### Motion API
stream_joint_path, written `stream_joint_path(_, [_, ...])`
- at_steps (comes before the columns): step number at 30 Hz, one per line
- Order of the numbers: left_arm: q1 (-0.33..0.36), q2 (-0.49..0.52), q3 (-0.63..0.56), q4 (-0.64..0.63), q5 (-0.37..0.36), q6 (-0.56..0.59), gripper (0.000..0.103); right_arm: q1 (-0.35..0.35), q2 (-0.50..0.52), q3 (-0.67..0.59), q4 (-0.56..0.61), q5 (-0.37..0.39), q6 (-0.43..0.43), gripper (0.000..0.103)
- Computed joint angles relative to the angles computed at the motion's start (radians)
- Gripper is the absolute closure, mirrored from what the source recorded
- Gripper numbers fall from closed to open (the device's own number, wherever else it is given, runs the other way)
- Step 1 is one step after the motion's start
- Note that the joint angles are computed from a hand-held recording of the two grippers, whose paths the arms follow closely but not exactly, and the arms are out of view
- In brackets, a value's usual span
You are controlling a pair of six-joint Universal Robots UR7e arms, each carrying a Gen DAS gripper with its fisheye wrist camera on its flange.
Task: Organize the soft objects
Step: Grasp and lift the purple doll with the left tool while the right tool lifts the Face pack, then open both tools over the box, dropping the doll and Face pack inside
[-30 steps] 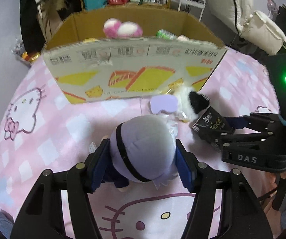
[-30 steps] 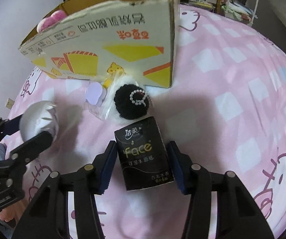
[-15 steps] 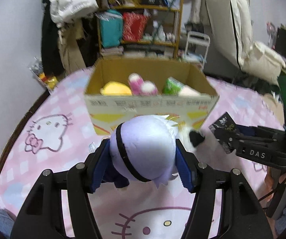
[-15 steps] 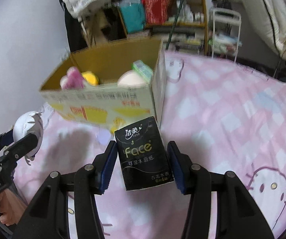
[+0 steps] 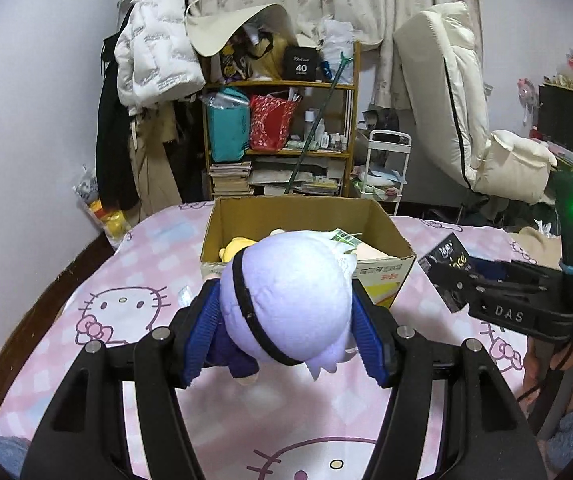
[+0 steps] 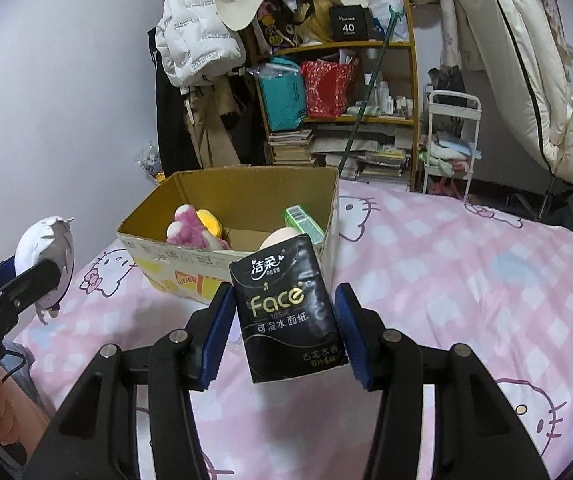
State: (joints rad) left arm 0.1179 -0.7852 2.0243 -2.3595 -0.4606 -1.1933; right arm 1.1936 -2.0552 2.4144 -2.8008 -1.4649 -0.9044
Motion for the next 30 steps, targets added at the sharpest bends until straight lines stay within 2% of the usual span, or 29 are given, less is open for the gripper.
stream_joint_path(11, [-0.028, 0.01, -0.01, -0.011, 0.061, 0.032, 0.041, -0.02, -0.042, -0.008, -0.037, 0.106, 0.003, 0.049])
stream_joint_path(18, [-0.034, 0.001, -0.023, -0.073, 0.125, 0.119, 0.041, 0.03, -0.029, -0.053, -0.037, 0.113, 0.046, 0.049])
stream_joint_path(25, [0.002, 0.019, -0.061, -0.286, 0.188, 0.369, 0.041, 0.146, 0.046, -0.111, -0.074, 0.072, 0.031, 0.049])
stream_joint_path(30, [0.054, 0.065, -0.123, -0.505, 0.21, 0.62, 0.04, 0.223, 0.127, -0.162, -0.095, 0.037, 0.027, 0.049])
